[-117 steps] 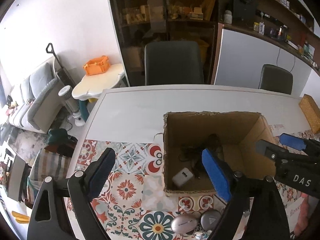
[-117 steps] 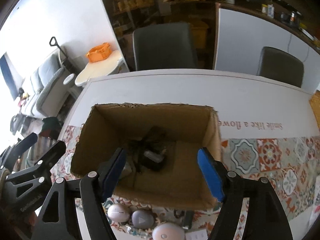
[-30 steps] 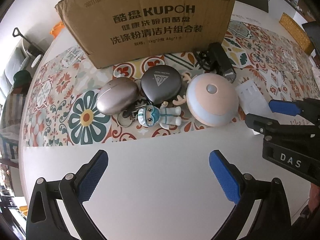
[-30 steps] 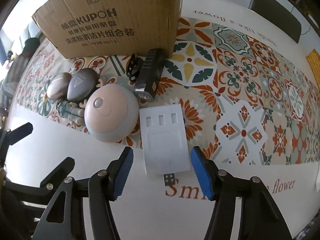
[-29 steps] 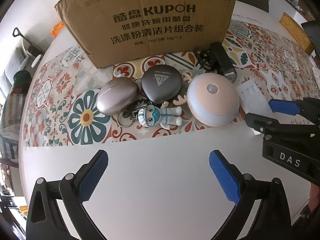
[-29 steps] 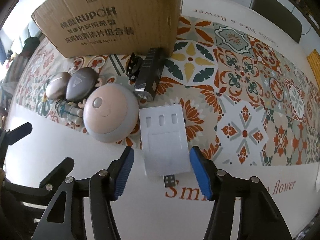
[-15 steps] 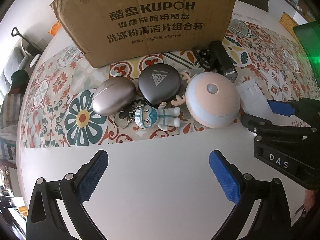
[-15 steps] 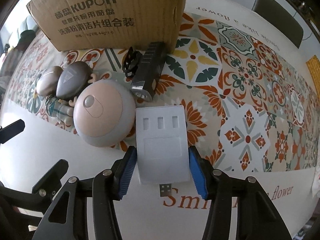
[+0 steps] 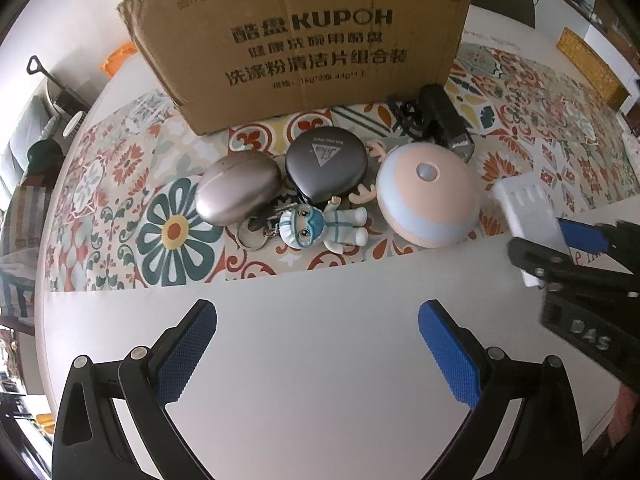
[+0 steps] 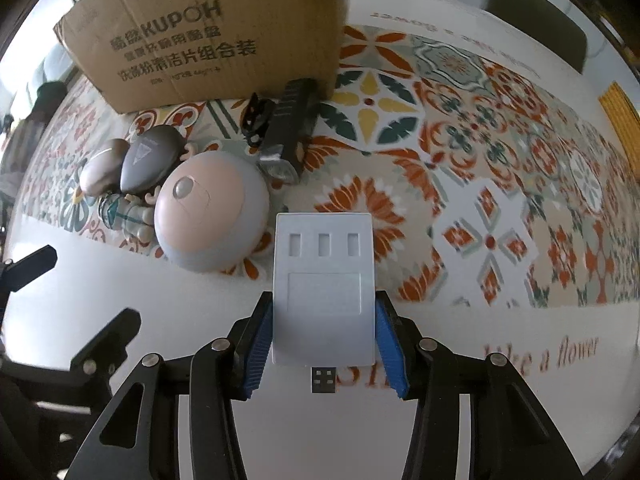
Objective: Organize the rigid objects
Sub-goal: 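Grasp the white router device with the right gripper and lift it, then close the left gripper on the silver egg-shaped case while the right gripper holds the router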
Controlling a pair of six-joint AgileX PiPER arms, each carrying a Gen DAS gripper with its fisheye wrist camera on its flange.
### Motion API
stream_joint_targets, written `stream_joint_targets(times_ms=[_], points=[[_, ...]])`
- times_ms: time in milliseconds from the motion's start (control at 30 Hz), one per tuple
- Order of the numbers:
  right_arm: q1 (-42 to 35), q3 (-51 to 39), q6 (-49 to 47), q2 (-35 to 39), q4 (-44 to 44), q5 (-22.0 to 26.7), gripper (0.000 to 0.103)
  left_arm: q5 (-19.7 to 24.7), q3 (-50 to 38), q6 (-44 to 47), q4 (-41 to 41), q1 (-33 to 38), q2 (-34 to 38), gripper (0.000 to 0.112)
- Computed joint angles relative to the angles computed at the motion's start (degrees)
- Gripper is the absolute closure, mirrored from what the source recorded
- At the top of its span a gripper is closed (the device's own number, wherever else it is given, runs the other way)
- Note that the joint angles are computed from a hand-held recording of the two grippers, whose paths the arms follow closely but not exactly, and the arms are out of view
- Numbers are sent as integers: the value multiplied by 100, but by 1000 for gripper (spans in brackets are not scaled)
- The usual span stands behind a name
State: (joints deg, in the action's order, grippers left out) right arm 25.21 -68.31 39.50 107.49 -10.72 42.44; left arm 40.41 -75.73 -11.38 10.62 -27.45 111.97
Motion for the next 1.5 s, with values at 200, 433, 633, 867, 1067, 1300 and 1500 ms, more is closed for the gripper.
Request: stream_joint_targets(times_ms=[200, 433, 633, 867, 1067, 1300, 1500], points=[[193, 303, 692, -750, -410, 203, 55, -276, 165, 54, -16, 117, -315, 9], [370, -145, 883, -917, -554, 478, 55, -525, 281, 446, -364, 455, -512, 9], [549, -634, 701, -573, -622, 422, 55, -587, 50, 798, -561, 816, -272, 9], [548, -1234, 342, -37, -486, 270, 55, -432, -473, 1157, -845, 1118, 149, 9], [475, -1720, 113, 323, -457, 329, 55, -294, -967, 1114, -756, 1164, 528, 9], [341, -2070, -111, 574, -341, 450, 55, -75, -1601, 938, -604, 1119, 1024, 9], [285, -2241, -202, 754, -212, 474, 55, 105, -1893, 941, -669, 1124, 1285, 9]])
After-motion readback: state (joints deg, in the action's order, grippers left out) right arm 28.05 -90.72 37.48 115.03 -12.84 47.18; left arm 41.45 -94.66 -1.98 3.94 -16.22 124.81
